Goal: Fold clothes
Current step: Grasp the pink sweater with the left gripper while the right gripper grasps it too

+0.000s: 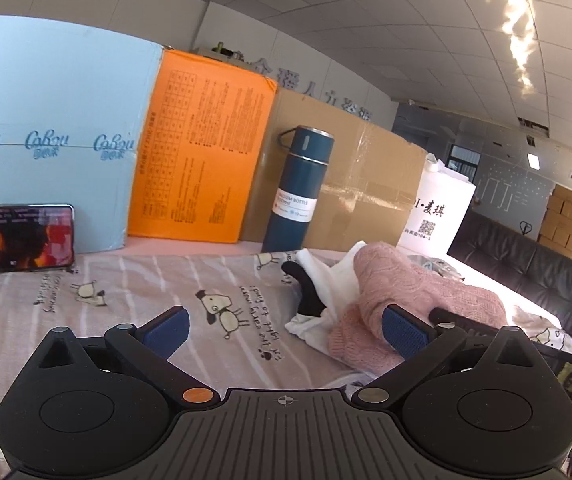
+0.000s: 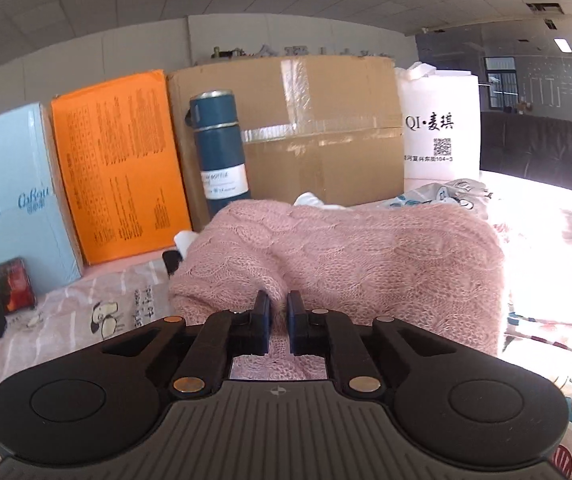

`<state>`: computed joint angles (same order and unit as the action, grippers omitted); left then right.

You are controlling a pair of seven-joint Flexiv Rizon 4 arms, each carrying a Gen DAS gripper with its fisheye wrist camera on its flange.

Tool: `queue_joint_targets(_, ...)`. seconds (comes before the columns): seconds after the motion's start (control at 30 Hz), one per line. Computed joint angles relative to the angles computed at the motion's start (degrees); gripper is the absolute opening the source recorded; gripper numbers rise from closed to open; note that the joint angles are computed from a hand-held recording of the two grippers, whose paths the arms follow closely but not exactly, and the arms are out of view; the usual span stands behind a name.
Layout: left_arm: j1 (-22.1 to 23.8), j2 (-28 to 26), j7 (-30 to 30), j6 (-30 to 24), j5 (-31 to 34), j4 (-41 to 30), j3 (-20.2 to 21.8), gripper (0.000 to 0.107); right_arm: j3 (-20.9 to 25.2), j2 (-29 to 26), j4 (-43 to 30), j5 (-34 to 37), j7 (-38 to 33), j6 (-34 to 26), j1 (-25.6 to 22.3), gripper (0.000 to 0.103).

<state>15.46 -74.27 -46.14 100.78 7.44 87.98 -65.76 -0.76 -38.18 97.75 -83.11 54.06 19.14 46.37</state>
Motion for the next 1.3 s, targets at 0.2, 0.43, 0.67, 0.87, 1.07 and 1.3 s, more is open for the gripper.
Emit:
queue_joint_targets(0.2, -4.44, -0.82, 2.59, -3.56, -2.54, -3.97, 0.52, 0.102, 1.91, 3.94, 6.50, -0.02, 11.99, -11.26, 3.37, 0.007)
queue_joint_targets(0.43, -12.10, 0.20, 9.29, -8.82, -7.36, -10.14, 4.53, 0.099, 6.32, 6.49, 11.20, 5.83, 21.83, -23.45, 5.76, 0.007)
queue_joint_targets(0.67, -17.37, 2.58, 15.92, -14.94, -11.14, -13.39, 10.29, 0.098, 10.12, 8.93, 15.17, 13.54, 27.98, -27.89, 5.79, 0.007)
queue_joint_targets(0.87, -21.22, 4.67, 18.61, -12.88, -14.20, -13.77, 15.65, 0.073, 11.06, 9.48, 16.71, 12.35, 22.99, -27.30, 5.21, 0.085)
queue_joint_targets(1.07, -21.90, 4.87, 22.07, -13.23, -18.55, -13.72, 15.63, 0.034, 9.76, 10.80, 17.87, 0.68, 6.69, -20.51, 2.27, 0.098)
queue_joint_targets(1.3, -19.95, 4.27, 24.59, -12.27, -20.71, -11.62, 12.33, 0.009, 7.46, 8.72, 13.83, 0.56, -2.79, -10.00, -2.97, 0.080)
